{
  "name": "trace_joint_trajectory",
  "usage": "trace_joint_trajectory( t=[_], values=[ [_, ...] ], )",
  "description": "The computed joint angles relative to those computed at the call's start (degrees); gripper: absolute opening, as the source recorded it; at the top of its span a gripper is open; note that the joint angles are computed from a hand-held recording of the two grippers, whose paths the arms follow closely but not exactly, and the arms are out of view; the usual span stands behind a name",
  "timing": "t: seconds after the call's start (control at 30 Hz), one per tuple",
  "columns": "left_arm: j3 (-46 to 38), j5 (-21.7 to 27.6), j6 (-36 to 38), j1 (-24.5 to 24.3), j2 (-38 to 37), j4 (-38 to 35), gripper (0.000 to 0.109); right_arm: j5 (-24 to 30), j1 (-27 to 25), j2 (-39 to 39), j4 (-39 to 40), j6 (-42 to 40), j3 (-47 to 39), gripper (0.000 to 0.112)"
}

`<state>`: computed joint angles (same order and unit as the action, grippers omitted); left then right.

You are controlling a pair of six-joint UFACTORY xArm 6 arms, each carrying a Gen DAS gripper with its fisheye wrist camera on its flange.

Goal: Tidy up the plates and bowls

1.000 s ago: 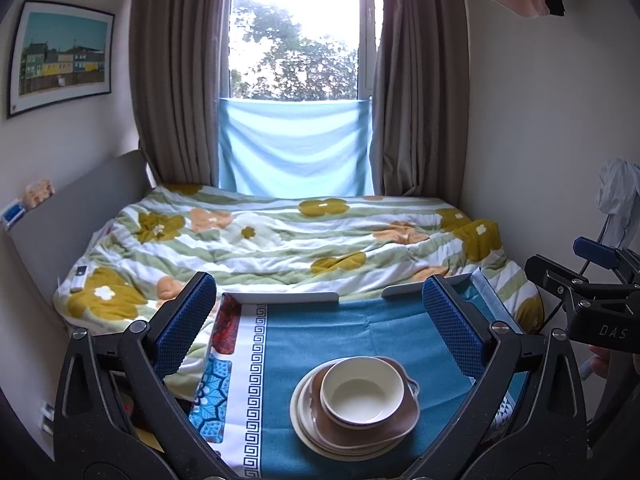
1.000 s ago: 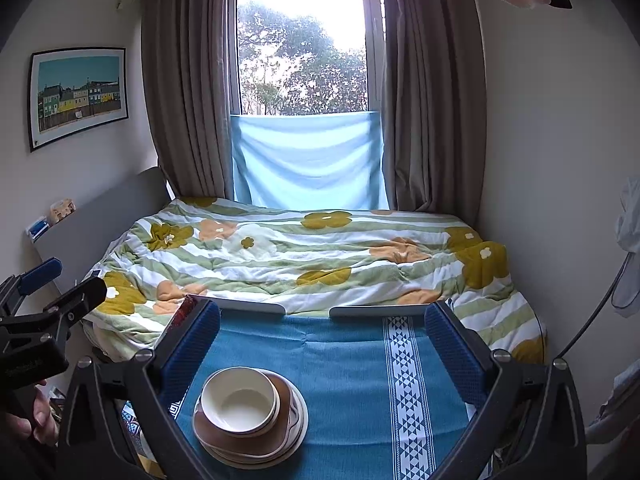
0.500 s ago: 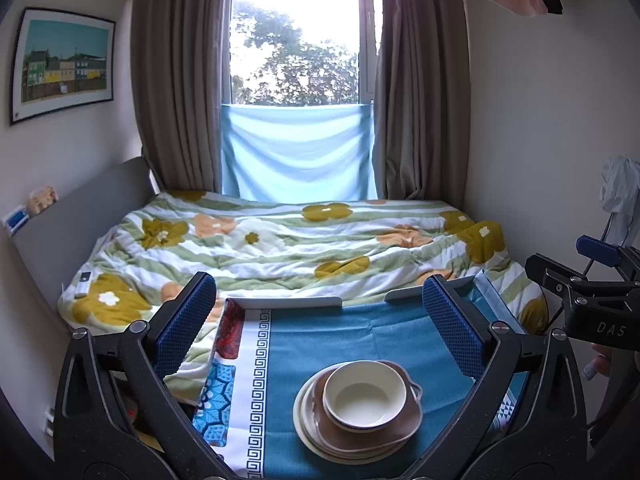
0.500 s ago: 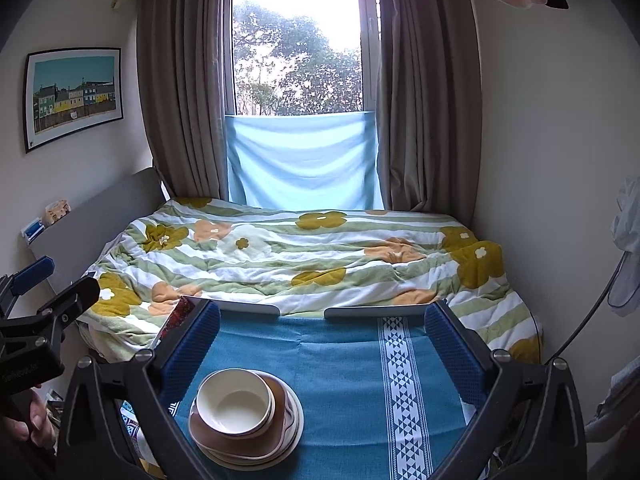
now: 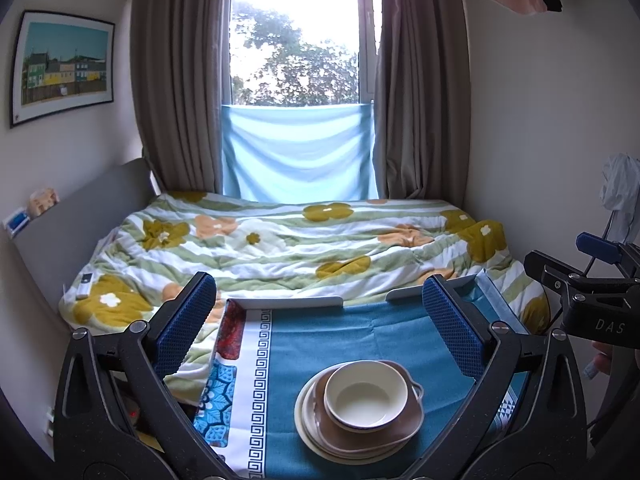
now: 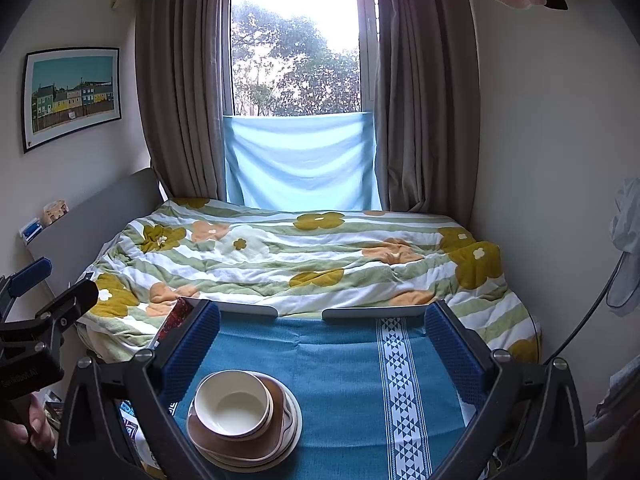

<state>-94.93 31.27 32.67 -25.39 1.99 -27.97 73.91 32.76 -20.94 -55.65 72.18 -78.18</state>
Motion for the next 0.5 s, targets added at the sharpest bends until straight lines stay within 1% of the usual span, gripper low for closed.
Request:
trace_joint_trajectory(
  t=[0.5],
  values=[
    [-0.8,-0.3,0.2,0.6,0.7,-0.1,0.103,-0.4,-0.3,0.0,0.1,0.0,0.1,0.102]
  ],
)
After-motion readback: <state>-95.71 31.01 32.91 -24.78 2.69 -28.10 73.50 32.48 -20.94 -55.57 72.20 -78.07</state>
